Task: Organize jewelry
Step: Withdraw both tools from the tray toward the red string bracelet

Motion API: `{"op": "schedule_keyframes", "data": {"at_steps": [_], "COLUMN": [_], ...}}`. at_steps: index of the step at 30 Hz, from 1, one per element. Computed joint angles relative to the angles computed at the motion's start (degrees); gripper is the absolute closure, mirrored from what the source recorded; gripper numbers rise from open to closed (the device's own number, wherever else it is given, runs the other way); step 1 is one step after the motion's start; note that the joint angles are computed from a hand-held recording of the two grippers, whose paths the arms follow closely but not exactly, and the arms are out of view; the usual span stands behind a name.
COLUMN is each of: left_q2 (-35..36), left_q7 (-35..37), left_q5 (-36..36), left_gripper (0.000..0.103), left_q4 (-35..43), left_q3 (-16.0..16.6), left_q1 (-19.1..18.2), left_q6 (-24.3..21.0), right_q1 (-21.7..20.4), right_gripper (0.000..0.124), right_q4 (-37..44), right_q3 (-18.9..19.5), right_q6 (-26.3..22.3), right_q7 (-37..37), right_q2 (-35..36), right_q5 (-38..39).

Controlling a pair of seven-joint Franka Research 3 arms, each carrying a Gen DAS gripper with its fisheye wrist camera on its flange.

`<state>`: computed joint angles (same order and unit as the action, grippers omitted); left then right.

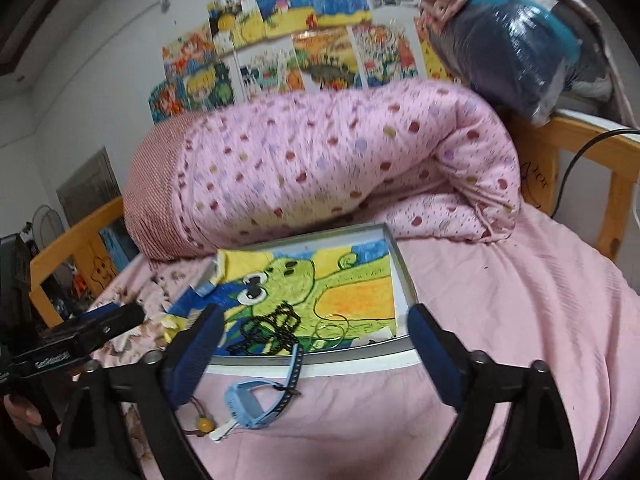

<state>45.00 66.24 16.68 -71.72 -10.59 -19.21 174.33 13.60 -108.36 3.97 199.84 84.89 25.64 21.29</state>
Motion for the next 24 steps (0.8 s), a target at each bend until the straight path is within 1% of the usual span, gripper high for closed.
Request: {"op": "schedule_keyframes", "data": {"at_steps": [1,2,4,7,9,10,12,15,17,19,20,22,24], "left_q2": [-2.1,-3.7,-6.2,-10.4,-12.8,-13.9,-16.0,-18.5,-19.9,-21.1,-21.6,-22.6,-23.4], "left_q7": [-2.0,-3.3,-4.6,-7.5,-9.6,-10.4,-11.5,-10.6,-9.2,-7.4,-6.3,-4.4,-2.3], "left_q5": [0.4,0.8,1.6,3.1,4.2,4.6,4.7,3.1,1.8,-0.1,-1.4,-3.2,-6.2], "left_gripper": [0.001,0.001,0.001,0.001,0.001,0.001,0.001,0.001,0.001,0.001,0.001,0.001,0.001], "left_q4": [-3.5,-6.1,-9.8,-16.4,-20.5,-22.5,-26.4,-31.5,-34.4,-37.3,-38.8,-41.2,-43.8], "left_q3": [2.1,3.3,4.5,7.7,11.6,14.0,18.6,23.2,24.4,26.8,28.6,29.9,32.1], "left_q1": [-1.0,-1.6,-2.1,-4.0,-6.8,-8.6,-12.5,-16.8,-18.1,-20.7,-22.5,-23.9,-26.5], "left_q6": [2.9,4.6,5.9,8.4,11.1,12.3,14.4,16.9,18.1,19.5,20.3,21.7,23.1], "right_q1": [0.0,-0.1,0.5,3.3,5.4,5.5,7.5,8.5,9.4,10.0,10.5,11.3,12.2], "right_gripper": [0.021,0.021,0.021,0.021,0.021,0.021,0.021,0.021,0.021,0.021,0.021,0.021,0.021], "right_q4": [-1.0,-2.5,-4.8,-7.8,-10.1,-11.0,-13.1,-15.4,-16.6,-17.7,-18.1,-18.8,-19.4], "right_q3": [0.2,0.7,0.7,-0.8,-1.7,-1.4,-1.9,-1.2,-0.8,-0.4,-0.2,0.0,0.2], "right_q6": [1.1,2.7,4.5,6.5,8.7,9.6,11.5,12.8,13.4,13.7,13.8,14.2,14.9], "right_q7": [0.1,0.3,0.2,-2.0,-4.3,-4.8,-7.7,-10.3,-12.2,-13.6,-14.4,-16.0,-17.8], "right_q2": [-0.5,-1.3,-2.6,-4.7,-6.1,-6.6,-7.9,-9.2,-9.8,-10.3,-10.5,-10.7,-10.7], "right_q5": [0.0,-0.3,-0.2,2.2,4.7,5.0,8.3,10.4,12.7,14.4,15.6,17.7,20.0]}}
